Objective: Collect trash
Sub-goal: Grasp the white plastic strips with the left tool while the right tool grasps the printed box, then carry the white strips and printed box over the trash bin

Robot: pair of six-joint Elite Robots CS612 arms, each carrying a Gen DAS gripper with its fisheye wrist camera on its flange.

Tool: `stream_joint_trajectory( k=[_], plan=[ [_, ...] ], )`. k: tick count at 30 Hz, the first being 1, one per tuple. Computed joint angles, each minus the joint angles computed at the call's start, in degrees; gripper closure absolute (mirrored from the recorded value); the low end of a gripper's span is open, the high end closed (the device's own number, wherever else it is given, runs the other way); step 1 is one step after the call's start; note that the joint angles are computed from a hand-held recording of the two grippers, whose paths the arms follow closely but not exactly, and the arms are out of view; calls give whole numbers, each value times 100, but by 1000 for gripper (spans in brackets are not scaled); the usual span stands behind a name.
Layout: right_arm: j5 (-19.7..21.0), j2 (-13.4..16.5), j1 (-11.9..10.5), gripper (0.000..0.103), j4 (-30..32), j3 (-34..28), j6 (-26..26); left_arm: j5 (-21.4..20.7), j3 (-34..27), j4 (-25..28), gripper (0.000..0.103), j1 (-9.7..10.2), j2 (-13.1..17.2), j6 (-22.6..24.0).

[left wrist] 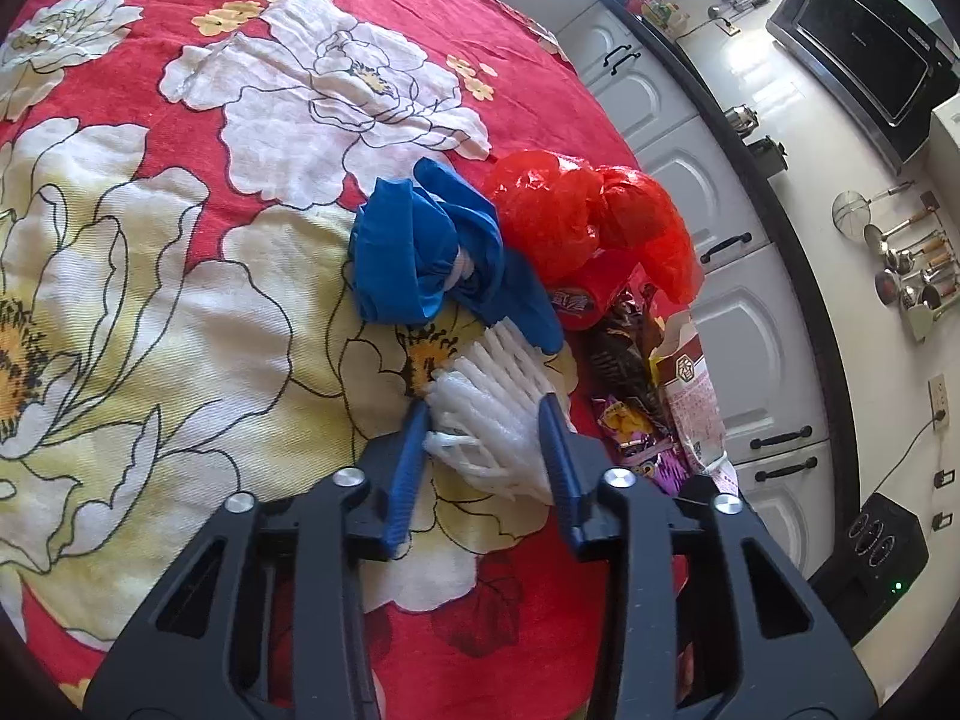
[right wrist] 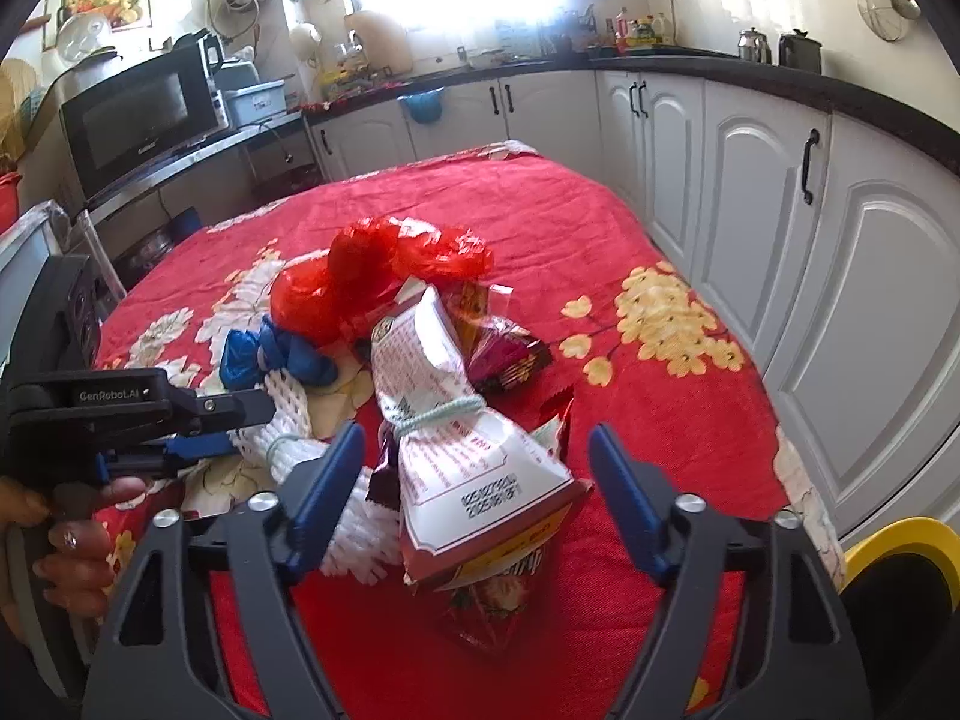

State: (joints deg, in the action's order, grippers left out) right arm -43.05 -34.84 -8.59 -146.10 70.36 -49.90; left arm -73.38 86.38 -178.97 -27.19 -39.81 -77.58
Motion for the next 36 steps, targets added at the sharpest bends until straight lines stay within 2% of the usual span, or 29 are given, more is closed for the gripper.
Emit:
stream_joint_trajectory(
  k=[4, 8, 14, 18, 25, 36],
  plan=[
    [132, -28, -46, 50, 78, 47, -46, -80, 64, -209, 83, 10, 12, 22],
    [161, -79, -77, 50, -25, 140, -91, -193, 116, -424, 88, 18, 17, 77],
    [477, -144, -175, 50, -105, 240, 134, -250, 172, -607, 90, 1, -14, 156],
    [674, -207, -241, 51, -258, 357, 312, -143, 221, -772, 91, -49, -77, 352],
    [908, -375, -340, 51, -435, 606, 516, 201, 212, -1035, 91, -174, -190, 959],
    [1003, -482, -535, 51, -1253, 840, 1247, 707, 65, -1229, 91, -382, -244, 2019]
  ],
)
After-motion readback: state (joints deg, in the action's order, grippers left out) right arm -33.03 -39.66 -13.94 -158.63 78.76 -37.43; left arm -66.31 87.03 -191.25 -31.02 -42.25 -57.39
